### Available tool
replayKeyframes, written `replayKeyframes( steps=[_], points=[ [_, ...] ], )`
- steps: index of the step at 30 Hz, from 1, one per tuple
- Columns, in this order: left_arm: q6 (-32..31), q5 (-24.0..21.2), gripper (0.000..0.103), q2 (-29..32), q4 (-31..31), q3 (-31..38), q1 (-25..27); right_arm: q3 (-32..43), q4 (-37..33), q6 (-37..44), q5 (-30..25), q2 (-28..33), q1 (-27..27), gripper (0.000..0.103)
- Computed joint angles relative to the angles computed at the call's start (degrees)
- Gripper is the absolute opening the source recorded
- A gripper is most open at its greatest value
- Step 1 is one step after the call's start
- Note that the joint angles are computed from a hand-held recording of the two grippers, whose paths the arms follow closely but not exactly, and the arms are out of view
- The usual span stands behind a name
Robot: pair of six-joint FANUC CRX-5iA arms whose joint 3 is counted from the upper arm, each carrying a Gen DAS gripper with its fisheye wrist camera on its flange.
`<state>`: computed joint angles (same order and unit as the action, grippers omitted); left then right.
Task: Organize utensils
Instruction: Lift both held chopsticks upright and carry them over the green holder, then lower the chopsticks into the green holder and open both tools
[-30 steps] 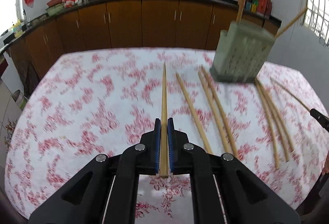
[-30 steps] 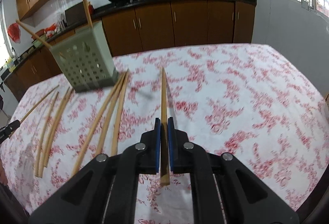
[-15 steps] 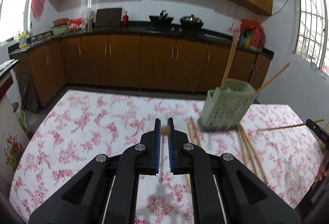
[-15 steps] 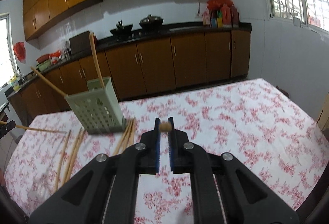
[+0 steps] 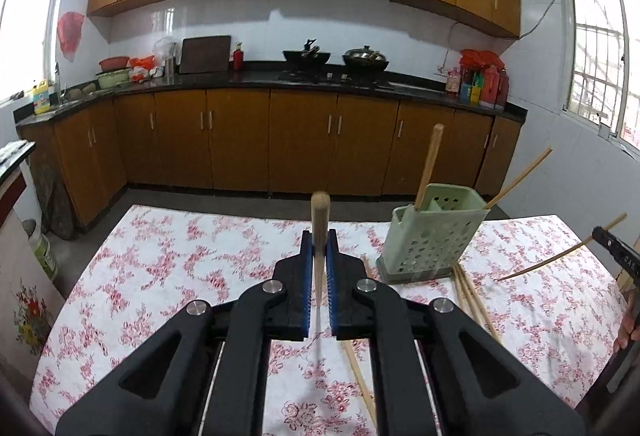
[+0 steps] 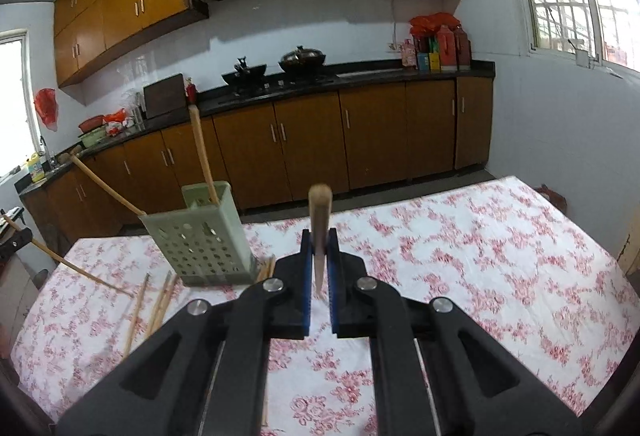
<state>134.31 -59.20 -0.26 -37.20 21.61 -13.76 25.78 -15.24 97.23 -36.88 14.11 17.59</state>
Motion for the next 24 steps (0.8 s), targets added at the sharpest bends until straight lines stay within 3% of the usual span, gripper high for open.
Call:
replayKeyframes(
  steps=[10,14,24],
  points=[
    [-4.47,2.90,0.007,2.08,-0.44,6.57,-3.00,10.92,-14.83,10.41,-9.71,0.22,-2.70,0.008],
    [-5.29,4.42,0.007,4.27,-1.82,10.49,-4.83,13.65,-18.57,13.30,-10.66,0.24,-2.83,0.008],
    [-0.92,6.35,0.007,14.09,-8.51,24.14,-5.55,20.96,-15.45,11.62,-7.16,5.81,1.02,0.008]
  ],
)
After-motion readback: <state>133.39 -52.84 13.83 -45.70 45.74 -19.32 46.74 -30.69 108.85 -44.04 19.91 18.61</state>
